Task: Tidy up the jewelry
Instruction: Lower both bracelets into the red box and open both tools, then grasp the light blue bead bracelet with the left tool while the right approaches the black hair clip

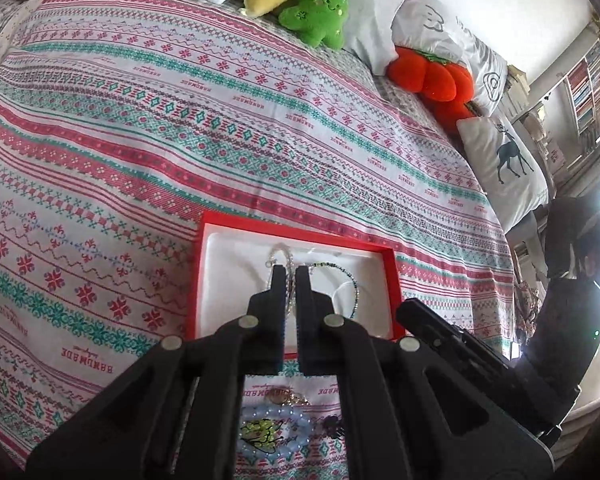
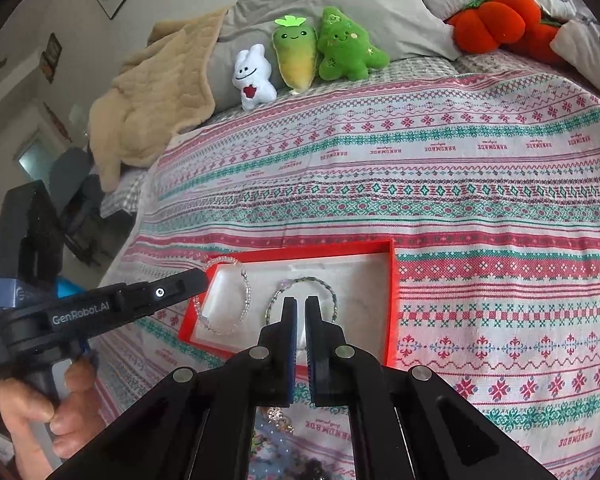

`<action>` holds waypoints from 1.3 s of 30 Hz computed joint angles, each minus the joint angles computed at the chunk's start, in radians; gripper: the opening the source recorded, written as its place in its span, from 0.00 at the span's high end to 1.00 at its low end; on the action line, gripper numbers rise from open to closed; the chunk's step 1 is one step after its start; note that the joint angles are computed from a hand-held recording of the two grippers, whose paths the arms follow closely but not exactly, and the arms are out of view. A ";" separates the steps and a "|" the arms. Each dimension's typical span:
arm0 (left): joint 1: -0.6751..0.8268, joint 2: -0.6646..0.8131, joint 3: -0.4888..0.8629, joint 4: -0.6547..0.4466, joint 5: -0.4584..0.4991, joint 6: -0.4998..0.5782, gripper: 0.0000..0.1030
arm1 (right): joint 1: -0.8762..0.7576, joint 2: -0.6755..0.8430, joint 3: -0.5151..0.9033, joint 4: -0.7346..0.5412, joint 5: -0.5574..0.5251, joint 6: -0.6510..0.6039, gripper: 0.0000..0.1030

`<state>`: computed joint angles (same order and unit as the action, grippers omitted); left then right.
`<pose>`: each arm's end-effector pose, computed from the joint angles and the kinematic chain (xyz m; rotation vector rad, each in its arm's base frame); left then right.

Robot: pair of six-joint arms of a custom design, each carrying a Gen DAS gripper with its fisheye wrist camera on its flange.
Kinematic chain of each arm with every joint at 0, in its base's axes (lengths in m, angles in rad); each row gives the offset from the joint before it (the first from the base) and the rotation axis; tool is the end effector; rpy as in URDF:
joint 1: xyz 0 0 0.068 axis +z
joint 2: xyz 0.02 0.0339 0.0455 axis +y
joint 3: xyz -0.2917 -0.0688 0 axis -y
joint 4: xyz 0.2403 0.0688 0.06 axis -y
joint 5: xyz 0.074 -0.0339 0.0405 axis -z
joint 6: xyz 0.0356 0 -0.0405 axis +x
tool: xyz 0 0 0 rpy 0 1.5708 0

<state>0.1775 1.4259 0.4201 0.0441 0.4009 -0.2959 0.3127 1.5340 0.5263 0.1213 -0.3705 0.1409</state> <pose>0.2173 0.0249 0.1437 -0.4317 2.4717 -0.5544 0.2397 0.0910 0.1508 -0.3777 2.4563 0.6514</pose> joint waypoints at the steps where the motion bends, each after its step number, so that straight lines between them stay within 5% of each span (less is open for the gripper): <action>1: 0.006 -0.003 0.003 -0.014 -0.007 0.008 0.95 | -0.008 -0.008 -0.001 -0.006 -0.006 0.003 0.95; 7: 0.049 -0.019 0.007 -0.072 -0.025 0.049 0.91 | -0.040 -0.092 -0.019 -0.068 -0.018 0.011 0.80; 11: 0.069 -0.046 0.003 -0.112 -0.032 0.077 0.91 | -0.117 -0.190 -0.057 -0.116 -0.071 0.011 0.54; 13: 0.062 -0.070 -0.007 -0.134 -0.034 0.081 0.91 | -0.149 -0.242 -0.075 -0.148 -0.065 -0.007 0.51; 18: -0.003 -0.166 -0.034 -0.222 -0.079 0.089 0.69 | -0.151 -0.341 -0.094 -0.245 0.026 -0.105 0.38; 22: -0.043 -0.243 -0.061 -0.287 -0.104 0.100 0.68 | -0.093 -0.287 -0.088 -0.261 0.159 -0.138 0.36; 39: -0.147 -0.166 -0.137 -0.276 -0.154 0.051 0.69 | -0.106 -0.202 -0.065 -0.380 0.187 -0.169 0.36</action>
<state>0.0301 1.2604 0.2834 -0.2321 0.2470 -0.2452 0.2068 1.3323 0.4613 -0.2590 -0.1833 -0.0283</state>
